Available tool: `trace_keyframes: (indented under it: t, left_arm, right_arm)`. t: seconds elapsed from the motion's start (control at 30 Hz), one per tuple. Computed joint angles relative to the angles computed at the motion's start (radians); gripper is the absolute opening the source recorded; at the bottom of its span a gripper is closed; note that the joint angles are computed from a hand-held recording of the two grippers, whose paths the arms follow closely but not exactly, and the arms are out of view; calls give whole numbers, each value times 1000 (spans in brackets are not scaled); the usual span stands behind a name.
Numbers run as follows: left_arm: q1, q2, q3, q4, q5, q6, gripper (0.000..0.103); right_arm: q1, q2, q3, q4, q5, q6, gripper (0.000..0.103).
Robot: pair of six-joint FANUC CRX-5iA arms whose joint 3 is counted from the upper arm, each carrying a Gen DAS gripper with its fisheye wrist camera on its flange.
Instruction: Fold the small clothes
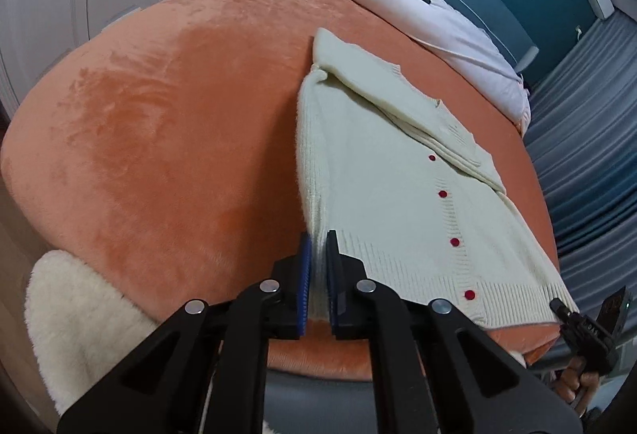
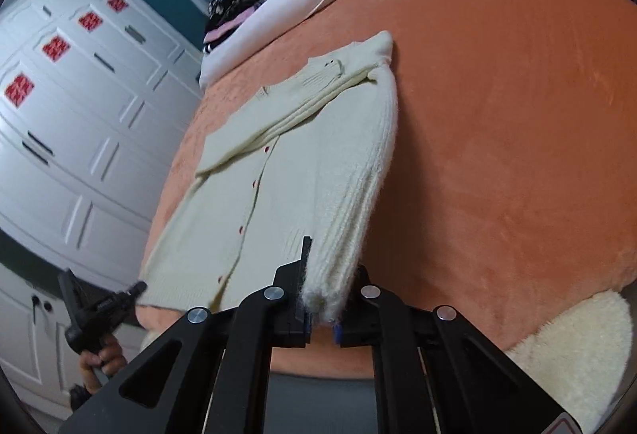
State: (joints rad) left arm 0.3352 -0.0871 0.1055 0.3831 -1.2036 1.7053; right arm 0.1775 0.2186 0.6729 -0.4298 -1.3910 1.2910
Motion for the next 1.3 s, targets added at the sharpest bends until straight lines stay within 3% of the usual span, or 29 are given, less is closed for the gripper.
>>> trace_keyframes:
  t: [0.17,0.37,0.43,0.5,0.63,0.73,0.83,0.87,0.93,1.0,1.07,1.13,1.2,1.3]
  left_arm:
    - [15,-96,-91,3,-170,-44,5]
    - [35,-171,-106,8,-376,-68,5]
    - [60,-170,-79,26,-425,-56,5]
    - [79,-141,-22,44,-418,-43,5]
    - [68,-29,103,94,-228,-84,5]
    - [15,103,210,58,-60,-79,6]
    - [-54,223,303,-52,74,-20,6]
    - [-73,264,341,-104,86,14,6]
    - [-88,348,418,-168,56,91,7]
    - [-86,379,433,-176,26,135,10]
    - [-66,341,375,-157,48,113,26]
    - [-57,281,284,-145,107,83,62]
    - [-57,245,223,-129,136,38,73]
    - [-73,298,259,-102,88,-28,73]
  right_arm:
    - [15,-45,-31,61,-228,142,7]
    - [-21,-142,-126,-20,-474,149,7]
    - [-52,-146,-103,-78,-523,127,7]
    - [-84,-138,-60,-128,-526,117,7]
    - [-138,-30,109,-181,-387,127,7]
    - [-183,78,175,-258,-180,65,8]
    - [-129,186,203,-187,26,-1,14]
    - [-110,222,212,-151,71,-36,16]
    - [-71,281,222,-89,123,-158,29]
    - [-34,260,145,4,221,-261,35]
    - [-11,200,40,68,311,-294,47]
    - [-2,145,-44,94,369,-280,63]
    - [13,133,-68,145,361,-232,65]
    - [42,159,-55,243,330,-195,65]
